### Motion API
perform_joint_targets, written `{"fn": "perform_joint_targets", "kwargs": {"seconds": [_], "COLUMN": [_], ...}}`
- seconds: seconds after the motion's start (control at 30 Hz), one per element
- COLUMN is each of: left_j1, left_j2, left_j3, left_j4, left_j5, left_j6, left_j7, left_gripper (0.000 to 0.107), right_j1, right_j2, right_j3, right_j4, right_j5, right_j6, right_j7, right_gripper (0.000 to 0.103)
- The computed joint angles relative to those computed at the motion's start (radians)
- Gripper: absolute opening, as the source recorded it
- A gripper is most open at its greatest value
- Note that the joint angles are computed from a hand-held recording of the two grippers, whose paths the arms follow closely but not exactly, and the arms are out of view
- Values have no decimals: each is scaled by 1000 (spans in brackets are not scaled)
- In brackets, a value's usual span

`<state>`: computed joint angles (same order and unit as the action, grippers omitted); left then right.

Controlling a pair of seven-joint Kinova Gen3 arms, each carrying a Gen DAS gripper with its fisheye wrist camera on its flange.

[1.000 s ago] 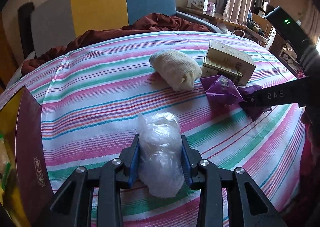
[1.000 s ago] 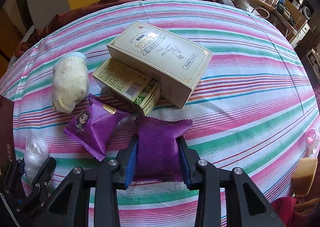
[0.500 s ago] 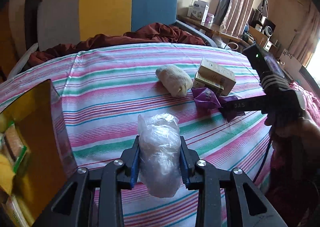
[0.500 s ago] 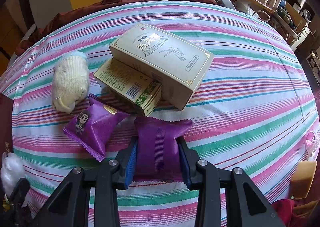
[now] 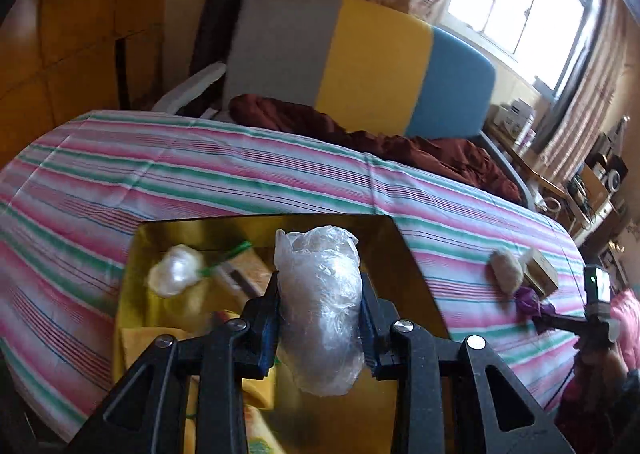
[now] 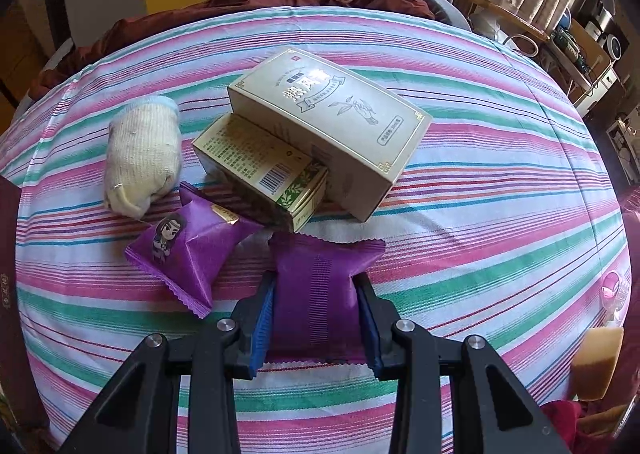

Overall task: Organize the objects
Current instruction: 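Carry the second wrapped ball into the gold tray and release it with the left tool, then carry the purple packet into the gold tray and release it with the right tool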

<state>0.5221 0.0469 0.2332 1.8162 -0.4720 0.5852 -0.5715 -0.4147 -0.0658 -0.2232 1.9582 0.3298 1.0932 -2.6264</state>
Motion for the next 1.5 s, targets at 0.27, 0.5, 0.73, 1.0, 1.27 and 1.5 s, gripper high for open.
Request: {"fn": "perform_joint_targets", "kwargs": {"seconds": [0.27, 0.5, 0.73, 1.0, 1.27, 1.5], "left_j1": [-97, -69, -6, -14, -84, -135], "left_j2": [77, 135, 74, -104, -192, -227], "left_j3": [-76, -103, -111, 10, 150, 198], "left_j4": [4, -25, 28, 159, 225, 262], "left_j5": [143, 148, 34, -145, -196, -168], "left_j6": [14, 53, 60, 50, 57, 41], "left_j7": [-143, -141, 23, 231, 300, 314], "left_gripper": [34, 41, 54, 57, 61, 65], "right_j1": [-7, -47, -18, -47, -107, -296], "right_j2": [-1, -36, 17, -59, -52, 184], "right_j3": [-18, -69, -35, -78, -190, -199], "right_j4": [9, 38, 35, 26, -144, -393], "right_j5": [12, 13, 44, 76, 169, 195], "right_j6": [4, 47, -9, 41, 44, -64], "right_j7": [-44, -102, -70, -170, -148, -9], "right_gripper": [37, 37, 37, 37, 37, 37]}}
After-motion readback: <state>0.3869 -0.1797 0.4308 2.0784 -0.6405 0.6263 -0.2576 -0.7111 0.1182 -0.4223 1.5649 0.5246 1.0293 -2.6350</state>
